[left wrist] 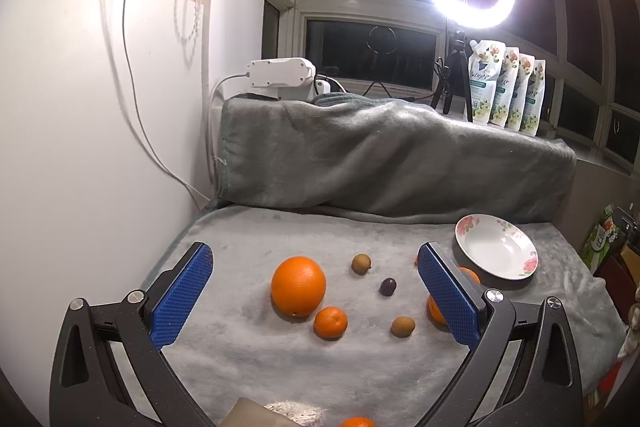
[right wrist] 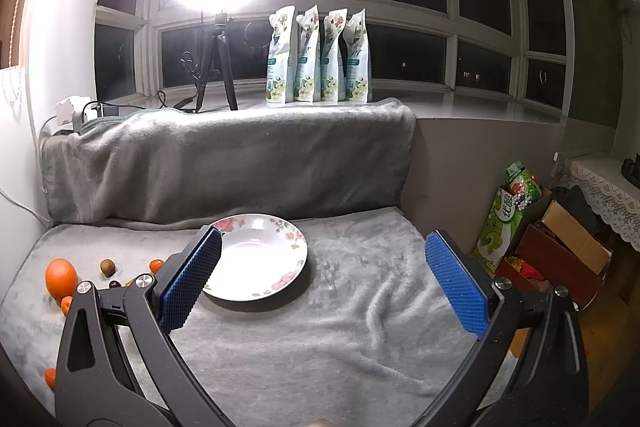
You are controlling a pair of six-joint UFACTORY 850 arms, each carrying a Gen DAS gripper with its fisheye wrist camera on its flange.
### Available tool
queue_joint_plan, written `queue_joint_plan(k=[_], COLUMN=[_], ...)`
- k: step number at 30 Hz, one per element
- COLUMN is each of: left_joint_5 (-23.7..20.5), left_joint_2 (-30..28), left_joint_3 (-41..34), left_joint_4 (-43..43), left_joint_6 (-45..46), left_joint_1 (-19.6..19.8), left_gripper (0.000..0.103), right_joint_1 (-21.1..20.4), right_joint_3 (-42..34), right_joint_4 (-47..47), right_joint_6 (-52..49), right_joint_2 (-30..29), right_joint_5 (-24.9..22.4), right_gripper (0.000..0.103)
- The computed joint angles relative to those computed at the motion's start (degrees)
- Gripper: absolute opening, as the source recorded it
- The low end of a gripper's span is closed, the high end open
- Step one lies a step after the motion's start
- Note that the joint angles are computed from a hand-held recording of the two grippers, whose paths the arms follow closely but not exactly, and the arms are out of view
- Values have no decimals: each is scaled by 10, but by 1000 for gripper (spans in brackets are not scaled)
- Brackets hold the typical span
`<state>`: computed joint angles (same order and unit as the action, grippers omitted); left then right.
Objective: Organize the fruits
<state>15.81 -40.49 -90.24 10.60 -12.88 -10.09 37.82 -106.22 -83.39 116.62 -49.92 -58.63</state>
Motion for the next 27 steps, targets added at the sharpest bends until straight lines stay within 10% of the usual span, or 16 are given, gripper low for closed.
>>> queue_joint_plan(k=[27], left_joint_5=[-2], left_joint_2=[-8], left_joint_3=[-7], left_joint_4=[-18], left_joint_6=[19], left_joint_1=[-1], left_gripper=[102], right_joint_1=[-1], right_joint_3=[-11], right_joint_4=[4], right_joint_6=[-6], right_joint_2=[-8], right_joint_5=[2], right_gripper=[103])
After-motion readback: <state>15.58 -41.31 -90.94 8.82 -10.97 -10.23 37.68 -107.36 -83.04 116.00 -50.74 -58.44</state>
